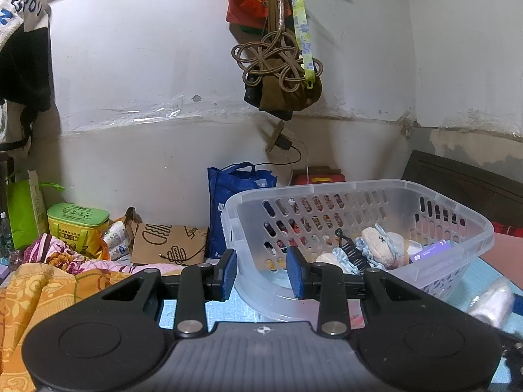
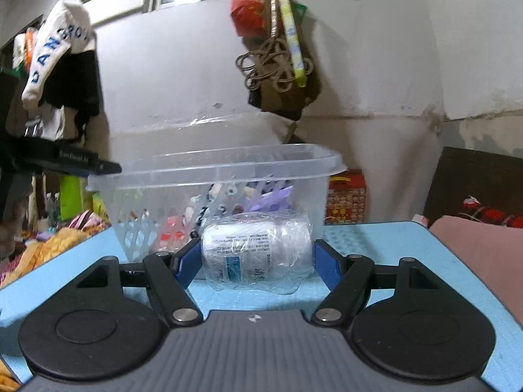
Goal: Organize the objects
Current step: 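Lower the wrapped bottle into the basket and open the right gripper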
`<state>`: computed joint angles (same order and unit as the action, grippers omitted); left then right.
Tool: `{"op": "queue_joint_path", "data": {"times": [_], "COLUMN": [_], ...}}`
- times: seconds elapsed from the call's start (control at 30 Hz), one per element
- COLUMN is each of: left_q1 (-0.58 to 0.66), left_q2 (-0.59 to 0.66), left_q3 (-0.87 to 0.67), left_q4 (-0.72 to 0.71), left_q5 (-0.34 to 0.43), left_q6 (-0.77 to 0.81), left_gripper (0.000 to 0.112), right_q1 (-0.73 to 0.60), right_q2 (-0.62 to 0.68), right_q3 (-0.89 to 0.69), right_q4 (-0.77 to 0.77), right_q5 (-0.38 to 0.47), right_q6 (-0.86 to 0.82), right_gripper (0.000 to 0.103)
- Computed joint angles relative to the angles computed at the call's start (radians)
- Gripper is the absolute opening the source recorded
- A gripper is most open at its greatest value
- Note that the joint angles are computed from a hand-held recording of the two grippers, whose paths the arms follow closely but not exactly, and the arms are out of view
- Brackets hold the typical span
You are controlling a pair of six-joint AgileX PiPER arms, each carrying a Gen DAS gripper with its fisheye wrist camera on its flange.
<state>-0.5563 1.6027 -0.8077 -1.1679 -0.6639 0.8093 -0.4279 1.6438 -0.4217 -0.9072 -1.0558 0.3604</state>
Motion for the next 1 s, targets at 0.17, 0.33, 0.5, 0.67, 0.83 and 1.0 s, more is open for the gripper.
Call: {"op": "queue_joint_path", "data": {"times": [0.17,0.33,0.5,0.67,0.83,1.0], "left_q1": [-0.004,-0.003,-0.005,-0.005,-0.003,0.004], "left_q2": [0.000,0.000,-0.001,-0.004,-0.006,-0.005], "left_q3": [0.001,0.001,0.004,0.006,0.002,0.000], "left_q4": [-0.002,-0.002,0.000,0.000,-0.006,0.007], "left_q5": [-0.003,-0.003,-0.005,-0.002,0.000,0.010], "left_q6": [0.000,0.001,-0.003,-0.006,0.003,-0.008], "left_gripper": [0.037,0.037,0.037,0.037,0.037,0.037], "right_q1": [-0.079,-0.114,-0.072,0.109,0.341,0.433], "right_q2": [-0.078,-0.171,-0.222,-0.223,-0.129,-0.018], "right_q3": [0.031,0.020,-0.046,-0.249,-0.497,-0.614], "right_q4": [-0.063,-0.119,-0.161,-0.272,-0.314,-0.425], "right_q5": [-0.054,-0.070,-0.028,0.129,0.478,0.586], "right_q6": [0.057,0.164,0.277,0.450,0.636,0.750], "right_gripper": [0.075,0.075,0.075,0.075,0.075,0.075]}}
